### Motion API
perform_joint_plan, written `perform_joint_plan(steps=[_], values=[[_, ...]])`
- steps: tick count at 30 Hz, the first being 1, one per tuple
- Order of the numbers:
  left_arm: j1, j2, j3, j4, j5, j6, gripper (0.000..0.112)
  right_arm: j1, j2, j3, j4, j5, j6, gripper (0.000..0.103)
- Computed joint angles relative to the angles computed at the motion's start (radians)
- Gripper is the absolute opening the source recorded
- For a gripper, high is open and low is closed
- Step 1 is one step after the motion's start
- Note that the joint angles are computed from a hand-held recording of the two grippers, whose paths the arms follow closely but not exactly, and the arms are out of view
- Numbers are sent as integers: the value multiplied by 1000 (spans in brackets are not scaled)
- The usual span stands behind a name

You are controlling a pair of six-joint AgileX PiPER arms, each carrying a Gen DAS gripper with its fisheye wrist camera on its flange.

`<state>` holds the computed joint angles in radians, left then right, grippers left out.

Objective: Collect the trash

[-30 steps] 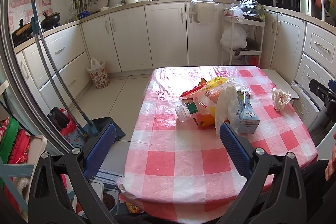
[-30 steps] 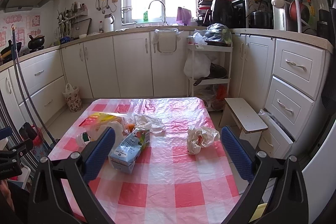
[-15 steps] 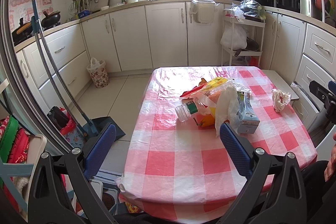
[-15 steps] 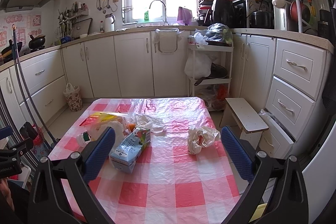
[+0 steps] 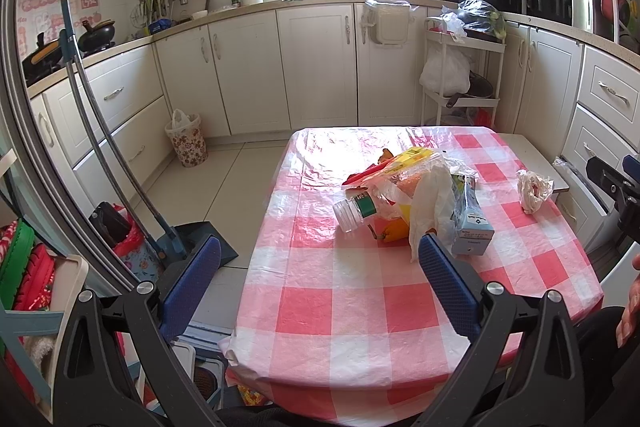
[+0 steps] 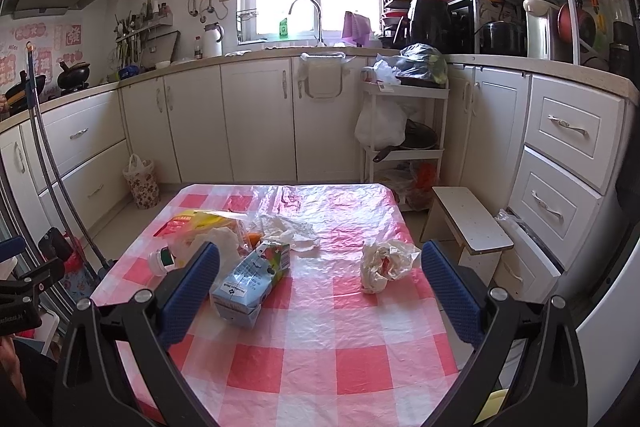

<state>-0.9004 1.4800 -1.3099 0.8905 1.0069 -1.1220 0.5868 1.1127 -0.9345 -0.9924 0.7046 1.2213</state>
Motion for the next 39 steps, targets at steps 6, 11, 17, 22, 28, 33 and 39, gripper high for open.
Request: perform_joint_plan(steps=[6, 11, 17, 22, 28, 33, 39], values=[[2, -2, 2, -1, -1, 1, 96, -10, -2, -1, 15, -10, -19, 97], [3, -3, 3, -2, -2, 2, 96, -8, -1, -2, 14, -9, -18, 97], [2, -2, 2, -3, -2, 1, 96, -4, 2, -2, 11, -8, -14, 97], [3, -3, 3, -3, -3, 2, 96, -2, 4, -2, 15, -12, -19, 97], [5, -5, 4, -5, -4, 4, 96, -4, 0, 0, 23, -17, -30, 97], [5, -5, 4, -6, -4, 4, 96, -2, 0, 0, 23, -15, -31, 97], [6, -6, 5, -8, -3, 5, 96, -2, -1, -2, 28, -15, -42, 97]])
